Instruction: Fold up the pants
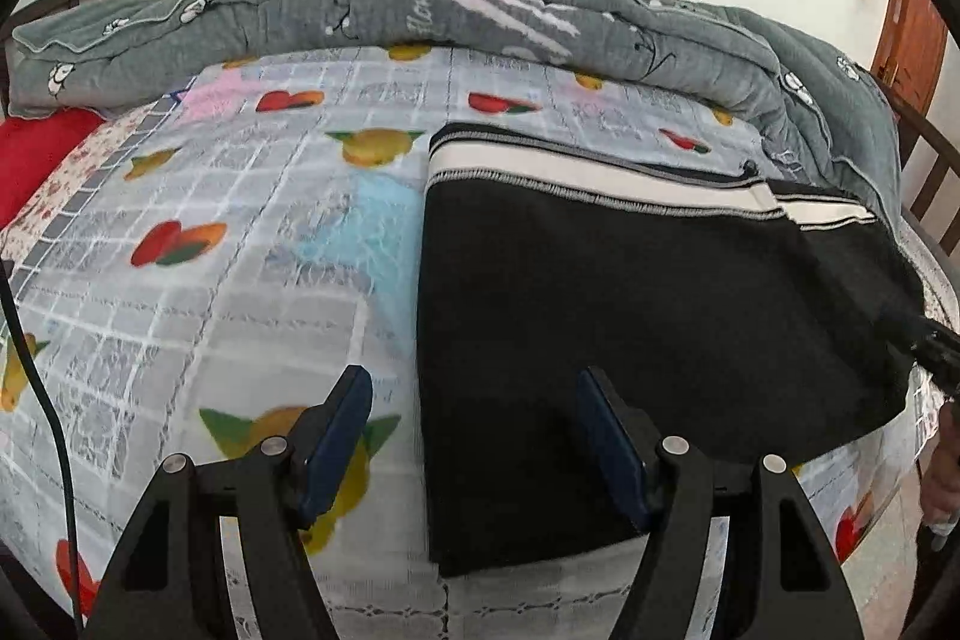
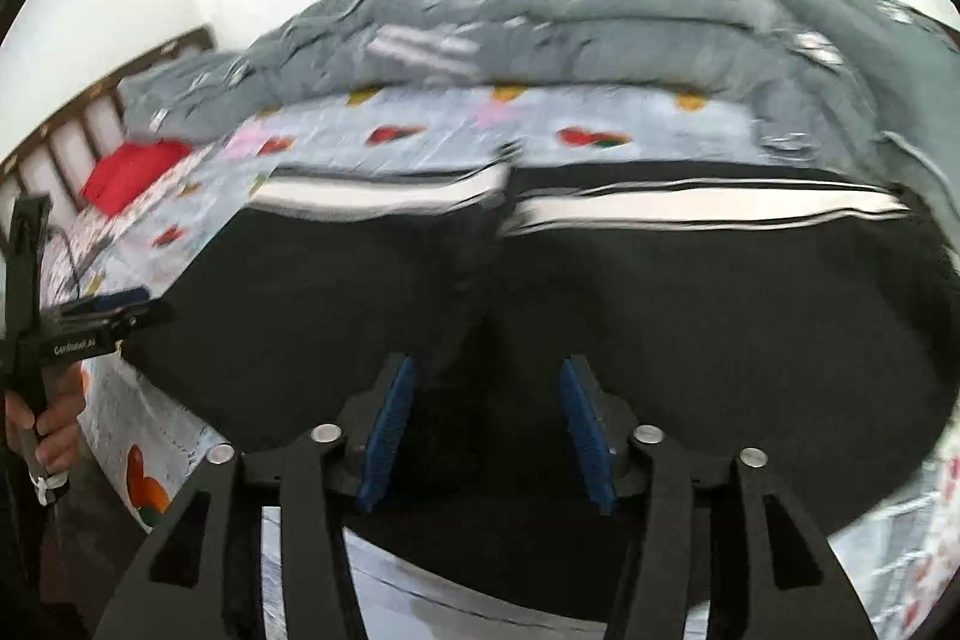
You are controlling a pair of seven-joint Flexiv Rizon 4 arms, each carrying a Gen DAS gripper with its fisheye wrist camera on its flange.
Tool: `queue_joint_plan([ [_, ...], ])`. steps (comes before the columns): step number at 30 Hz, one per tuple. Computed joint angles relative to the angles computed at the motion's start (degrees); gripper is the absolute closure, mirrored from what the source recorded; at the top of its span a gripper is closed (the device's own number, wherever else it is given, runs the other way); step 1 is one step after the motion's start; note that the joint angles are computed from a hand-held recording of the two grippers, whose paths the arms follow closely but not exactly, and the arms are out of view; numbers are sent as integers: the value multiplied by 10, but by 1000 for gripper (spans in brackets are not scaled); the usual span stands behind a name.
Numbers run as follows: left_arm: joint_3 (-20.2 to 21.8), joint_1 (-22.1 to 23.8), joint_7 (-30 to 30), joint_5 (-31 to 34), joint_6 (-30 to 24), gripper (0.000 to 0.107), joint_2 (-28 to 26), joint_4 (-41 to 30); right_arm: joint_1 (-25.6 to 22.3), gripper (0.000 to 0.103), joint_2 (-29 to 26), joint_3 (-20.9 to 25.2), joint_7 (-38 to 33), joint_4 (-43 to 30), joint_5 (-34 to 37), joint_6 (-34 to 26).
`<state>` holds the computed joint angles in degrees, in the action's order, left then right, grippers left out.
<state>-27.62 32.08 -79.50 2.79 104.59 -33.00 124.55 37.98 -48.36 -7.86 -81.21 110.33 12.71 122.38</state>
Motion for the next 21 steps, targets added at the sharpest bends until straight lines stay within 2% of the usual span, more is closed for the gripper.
queue_joint_plan([
  [2, -16, 10, 5, 4, -4, 38, -5, -7, 12, 46, 7, -32, 0, 14, 45, 12],
  [5, 31, -41, 5, -14, -8, 38, -1, -29, 25, 40, 9, -82, 5, 28, 120, 17],
  [6, 50, -61, 7, -22, -17, 38, 0, -39, 12, 40, 11, -78, 6, 32, 132, 22],
  [7, 53, -65, 11, -28, -22, 38, -1, -47, -17, 40, 16, -66, 25, 43, 131, 37],
  [9, 39, -56, 18, -38, -34, 38, -8, -59, -63, 35, 19, -44, 45, 51, 132, 56],
  [12, 13, -38, 28, -59, -53, 38, -20, -77, -108, 31, 14, -32, 74, 48, 139, 62],
  [21, -25, -27, 83, -122, -109, 40, -66, -131, -249, 31, -23, 42, 184, -10, 7, 22],
])
